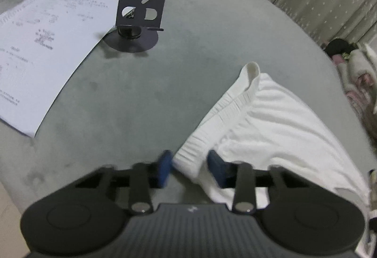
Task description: Fold clothes
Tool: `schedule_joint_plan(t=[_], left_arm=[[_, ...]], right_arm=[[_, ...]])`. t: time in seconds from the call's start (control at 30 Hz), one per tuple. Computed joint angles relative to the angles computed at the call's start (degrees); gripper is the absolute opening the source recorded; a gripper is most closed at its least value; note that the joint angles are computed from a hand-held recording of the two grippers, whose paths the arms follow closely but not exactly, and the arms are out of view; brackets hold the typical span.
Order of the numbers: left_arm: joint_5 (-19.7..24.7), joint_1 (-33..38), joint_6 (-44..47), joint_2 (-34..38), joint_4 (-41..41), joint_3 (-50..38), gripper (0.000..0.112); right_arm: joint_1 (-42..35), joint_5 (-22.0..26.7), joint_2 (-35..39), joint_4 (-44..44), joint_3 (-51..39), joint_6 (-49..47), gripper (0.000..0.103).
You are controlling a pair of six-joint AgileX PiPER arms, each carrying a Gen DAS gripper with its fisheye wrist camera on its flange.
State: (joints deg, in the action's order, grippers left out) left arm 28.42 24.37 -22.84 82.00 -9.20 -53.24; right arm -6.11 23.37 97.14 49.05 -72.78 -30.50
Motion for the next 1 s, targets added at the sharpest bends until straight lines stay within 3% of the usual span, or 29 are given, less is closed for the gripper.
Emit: schedule_joint_plan(t=[0.1,0.23,0.3,0.43,0.53,0.63,0.73,0.9,1.0], left_arm=[[-0.68,-0.22,-2.4,-0.16,0.46,0.1,0.009],[-1.13,5.55,9.82,-2.29,-14.19,-0.1,0.007],[0.02,8.36,15.73,-1.97,-21.78,-1.83,0.007],[1.1,10.62,20.54,-1.75,-29.52,-5.13,0.007],[1.61,11.81,24.54,-2.54,-35.46,-5.25,0.007],[2.36,12.22,25.59,-3.42,-36.47,-4.34,0.007],[3.23,12.44,24.69,-4.57,-33.13,-2.33,0.007],[4.9,11.97,20.63,-4.41,-23.75,0.35,0.007],[5.12,13.06,22.06,-5.33,-24.03,2.01,0.007]], right_arm=[[-0.11,-0.05,0.41,0.92,-0.3,-1.1,0.005],[-1.1,1.6,1.74,2.93,-2.94,-2.09,0.005],[-1.06,3.99,4.41,-0.14,-8.67,1.69,0.005],[-0.54,10.48,11.12,-7.52,-25.6,12.87,0.005],[-0.36,12.55,12.62,-8.04,-33.6,14.78,0.005],[-0.79,10.76,9.27,-3.99,-30.98,9.21,0.005],[-1.68,9.54,4.61,0.35,-22.28,1.11,0.005],[-3.1,10.2,4.39,-4.07,-10.03,1.45,0.005],[-4.61,9.77,3.01,0.29,-4.62,-2.11,0.005]])
